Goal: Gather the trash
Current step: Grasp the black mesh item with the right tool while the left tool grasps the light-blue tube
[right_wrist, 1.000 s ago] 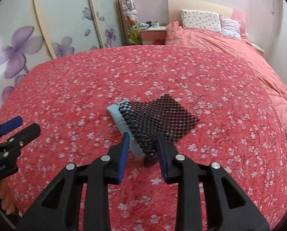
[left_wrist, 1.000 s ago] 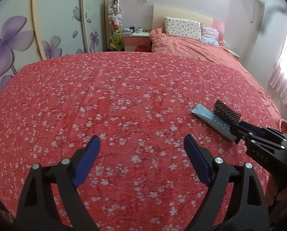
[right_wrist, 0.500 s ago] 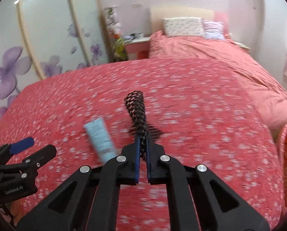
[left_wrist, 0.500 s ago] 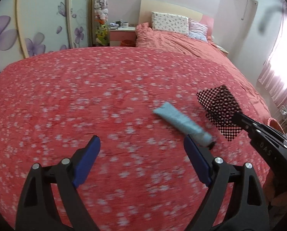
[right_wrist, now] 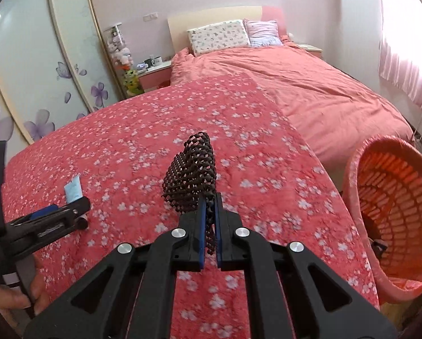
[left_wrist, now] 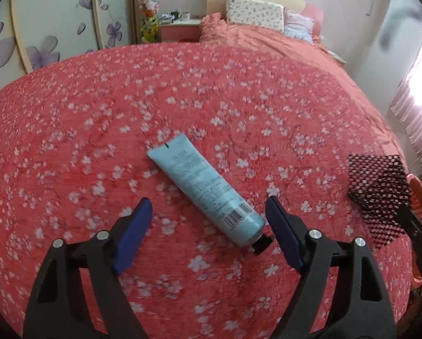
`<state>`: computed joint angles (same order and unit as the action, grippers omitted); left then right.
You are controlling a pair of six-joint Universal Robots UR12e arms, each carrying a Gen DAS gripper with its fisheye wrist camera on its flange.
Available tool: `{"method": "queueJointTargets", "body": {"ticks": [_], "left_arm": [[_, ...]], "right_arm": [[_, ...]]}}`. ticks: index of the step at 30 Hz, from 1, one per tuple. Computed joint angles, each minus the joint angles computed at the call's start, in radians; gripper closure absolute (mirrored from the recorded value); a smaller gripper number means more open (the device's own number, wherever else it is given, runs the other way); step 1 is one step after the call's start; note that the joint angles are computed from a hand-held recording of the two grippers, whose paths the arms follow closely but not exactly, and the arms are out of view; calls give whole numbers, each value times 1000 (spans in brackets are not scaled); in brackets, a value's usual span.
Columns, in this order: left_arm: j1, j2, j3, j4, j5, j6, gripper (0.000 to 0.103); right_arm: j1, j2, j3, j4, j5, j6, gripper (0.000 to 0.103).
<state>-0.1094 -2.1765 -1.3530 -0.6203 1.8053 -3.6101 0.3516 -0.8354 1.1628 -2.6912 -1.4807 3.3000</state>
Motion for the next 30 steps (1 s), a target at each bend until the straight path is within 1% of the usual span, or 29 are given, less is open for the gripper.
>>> {"method": "queueJointTargets", "body": {"ticks": [1,3,7,8,11,13,15,17,19,21,22,25,30], "left_arm": [[-5,0,-3,2,22,12,24],[-9,1,-6,-3,39,37,27],[10,20,-40,7,53,56,32],[21,28,-54,18,48,59,33],[41,47,-86,67,-2,76,34],[42,50,-97,111,-13,112,34],[38,47,-95,133,-14,144,34],[33,37,-79,131,-16,164,34],[30,26,-63,120,-24,175,38],[30,14,-44,99,-38,180,48],[30,11,-40,93,-41,180,49],[24,0,-27,93,-16,186,51],[27,2,-35,104,-19,165,59]], "right_arm": [[-2,-1,3,-1,5,3,98],[-5,-2,9,-6,13,8,98],[-10,-5,19,-17,31,19,98],[-11,-5,21,-21,35,19,98],[-16,-11,36,-34,46,18,98],[-16,-8,33,-33,48,25,98],[-19,-7,33,-29,57,35,98],[-23,-11,41,-29,66,42,98],[-24,-13,45,-28,69,46,98],[-26,-14,47,-24,73,47,98],[-27,-14,49,-22,73,46,98],[-27,-14,49,-18,72,40,98],[-30,-9,48,-13,89,56,97]]}}
